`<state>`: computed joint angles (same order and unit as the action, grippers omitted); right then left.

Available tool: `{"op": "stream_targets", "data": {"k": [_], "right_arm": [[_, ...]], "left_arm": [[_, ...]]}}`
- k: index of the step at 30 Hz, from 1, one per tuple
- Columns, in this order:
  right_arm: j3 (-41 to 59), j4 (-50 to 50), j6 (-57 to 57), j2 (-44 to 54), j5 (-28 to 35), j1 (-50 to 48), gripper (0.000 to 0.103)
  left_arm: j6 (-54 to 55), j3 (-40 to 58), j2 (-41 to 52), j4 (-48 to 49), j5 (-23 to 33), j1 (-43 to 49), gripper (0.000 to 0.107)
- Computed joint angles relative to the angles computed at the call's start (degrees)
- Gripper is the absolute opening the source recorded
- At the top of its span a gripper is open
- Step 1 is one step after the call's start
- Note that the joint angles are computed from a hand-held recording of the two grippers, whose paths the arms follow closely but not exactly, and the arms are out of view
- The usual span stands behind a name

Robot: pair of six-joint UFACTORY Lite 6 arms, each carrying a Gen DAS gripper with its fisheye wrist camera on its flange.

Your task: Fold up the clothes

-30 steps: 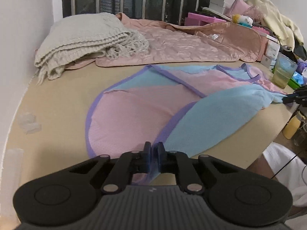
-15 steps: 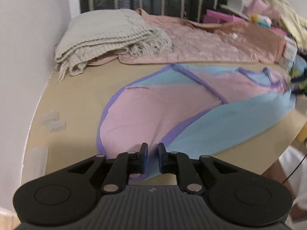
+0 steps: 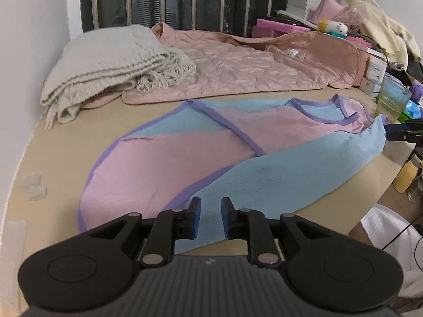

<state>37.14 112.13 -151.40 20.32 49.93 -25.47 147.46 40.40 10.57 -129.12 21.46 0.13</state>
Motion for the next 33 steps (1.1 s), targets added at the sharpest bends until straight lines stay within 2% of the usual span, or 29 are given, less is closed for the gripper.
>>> {"op": "stream_targets", "data": {"k": [1,2,3,8,14,18,20,21,22,23,25,28,30,33], "right_arm": [[0.4,0.71,-0.21,0.94,0.44,0.56,0.026],[0.81,1.4,-0.41,1.9,0.89,1.12,0.01],[1.18,0.89,0.17,2.25,0.32,1.9,0.003],[-3.72,2.69,-3.86,-0.65,1.59,-0.71,0.001],[-4.92,-7.44,4.82,-1.02,4.88,-12.11,0.001],[-6.76,-5.25,4.99,-2.08,7.24,-10.93,0.009],[-6.08,-2.54,5.28,-1.23,7.88,-8.0,0.029],[-5.68,-1.21,5.44,-0.77,8.2,-6.56,0.028],[-4.44,1.67,5.72,0.5,6.46,-4.06,0.023],[-3.24,3.53,6.39,1.57,4.3,-2.16,0.002],[-4.2,5.99,4.04,1.67,2.69,-1.41,0.002],[-8.58,8.62,-0.57,-0.7,3.61,-3.76,0.002],[-11.23,10.19,-3.05,-2.09,4.2,-5.42,0.003],[-13.88,9.87,-2.51,-4.65,6.73,-7.3,0.009]], "left_arm": [[0.66,0.22,0.42,-1.06,-0.36,-0.39,0.017],[1.39,0.44,0.86,-2.2,-0.7,-0.79,0.017],[1.82,0.7,1.3,-2.97,-1.06,-1.1,0.017],[3.11,1.37,2.86,-4.8,-0.84,-1.05,0.017],[1.75,2.33,3.62,-3.2,-0.61,-0.19,0.017],[1.78,1.64,2.59,-3.92,-0.48,-0.12,0.017],[0.69,1.32,1.87,-3.23,-0.29,0.55,0.017],[-0.02,1.16,1.48,-2.69,-0.22,0.98,0.017],[-0.73,1.01,1.09,-2.15,-0.15,1.4,0.017],[-1.45,0.87,0.71,-1.6,-0.08,1.83,0.017],[-1.24,-0.02,-0.42,-1.86,-0.52,2.74,0.017],[-0.45,-1.97,-2.06,-1.93,-0.49,4.33,0.017],[-2.87,-3.35,-3.46,0.61,1.15,6.42,0.017],[-8.47,-4.95,-5.24,5.57,4.59,10.21,0.022]]}}
